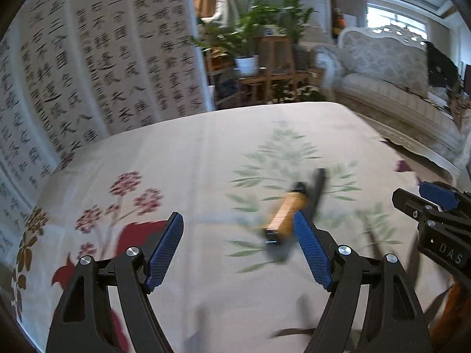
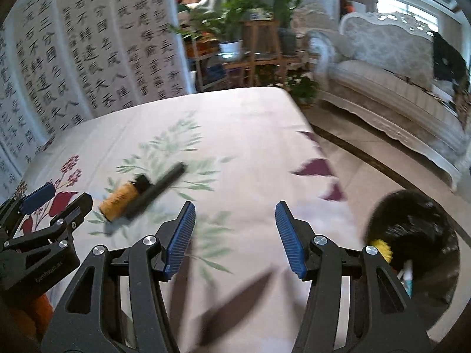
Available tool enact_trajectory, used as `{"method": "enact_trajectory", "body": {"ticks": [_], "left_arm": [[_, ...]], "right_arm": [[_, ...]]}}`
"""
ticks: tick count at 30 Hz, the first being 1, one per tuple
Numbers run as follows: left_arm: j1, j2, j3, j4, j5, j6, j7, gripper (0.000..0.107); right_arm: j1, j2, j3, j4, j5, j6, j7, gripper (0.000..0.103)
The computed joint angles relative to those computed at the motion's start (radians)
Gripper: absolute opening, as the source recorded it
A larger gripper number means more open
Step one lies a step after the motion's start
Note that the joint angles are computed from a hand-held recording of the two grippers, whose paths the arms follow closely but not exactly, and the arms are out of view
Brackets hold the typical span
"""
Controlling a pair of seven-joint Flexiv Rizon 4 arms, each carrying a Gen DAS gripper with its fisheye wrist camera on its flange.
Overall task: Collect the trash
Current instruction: 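Move both open tools back to the amber bottle and black pen, then grasp the amber bottle with the left tool while the right tool grasps the black pen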
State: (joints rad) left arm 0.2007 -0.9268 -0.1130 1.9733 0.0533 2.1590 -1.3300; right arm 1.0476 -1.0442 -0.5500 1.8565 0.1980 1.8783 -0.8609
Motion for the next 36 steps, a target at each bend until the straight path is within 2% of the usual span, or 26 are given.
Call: {"method": "enact_trajectory", "body": {"ticks": [7,13,17,20,23,25,26,31,36], "left_arm": [[0.069,-0.013,0.000,-0.018,0.004,-0.015,-0.015,0.075],[0.125,-0.026,-0.034,-0.027,0.042,-0.042,-0.022,0.075],[0.168,-0.031,-0.070,-0.034,0.074,-0.067,-0.024,0.075],[0.208,-0.034,-0.112,-0.036,0.102,-0.091,-0.027,0.075],[0.209,-0.035,-0.123,-0.039,0.109,-0.099,-0.023,0.075],[0.208,-0.035,-0.130,-0.040,0.115,-0.102,-0.019,0.075],[0.207,-0.035,-0.134,-0.041,0.116,-0.104,-0.018,0.075],[0.222,-0.036,-0.174,-0.039,0.144,-0.115,-0.010,0.076],[0.199,-0.043,-0.190,-0.053,0.150,-0.131,0.008,0.077]], "right_arm": [[-0.031,-0.034,0.016,-0.146,-0.096,-0.114,0.044,0.055],[-0.089,-0.056,0.053,-0.248,-0.210,-0.235,0.125,0.055],[-0.121,-0.052,0.085,-0.269,-0.282,-0.283,0.155,0.055],[-0.125,-0.046,0.083,-0.249,-0.319,-0.271,0.179,0.047],[-0.134,-0.037,0.087,-0.231,-0.356,-0.261,0.201,0.031],[-0.136,-0.033,0.087,-0.223,-0.380,-0.260,0.208,0.017],[-0.130,-0.033,0.078,-0.216,-0.390,-0.259,0.211,0.014],[-0.119,-0.023,0.063,-0.166,-0.386,-0.206,0.215,0.012],[-0.084,-0.013,0.024,-0.092,-0.317,-0.145,0.200,0.012]]}}
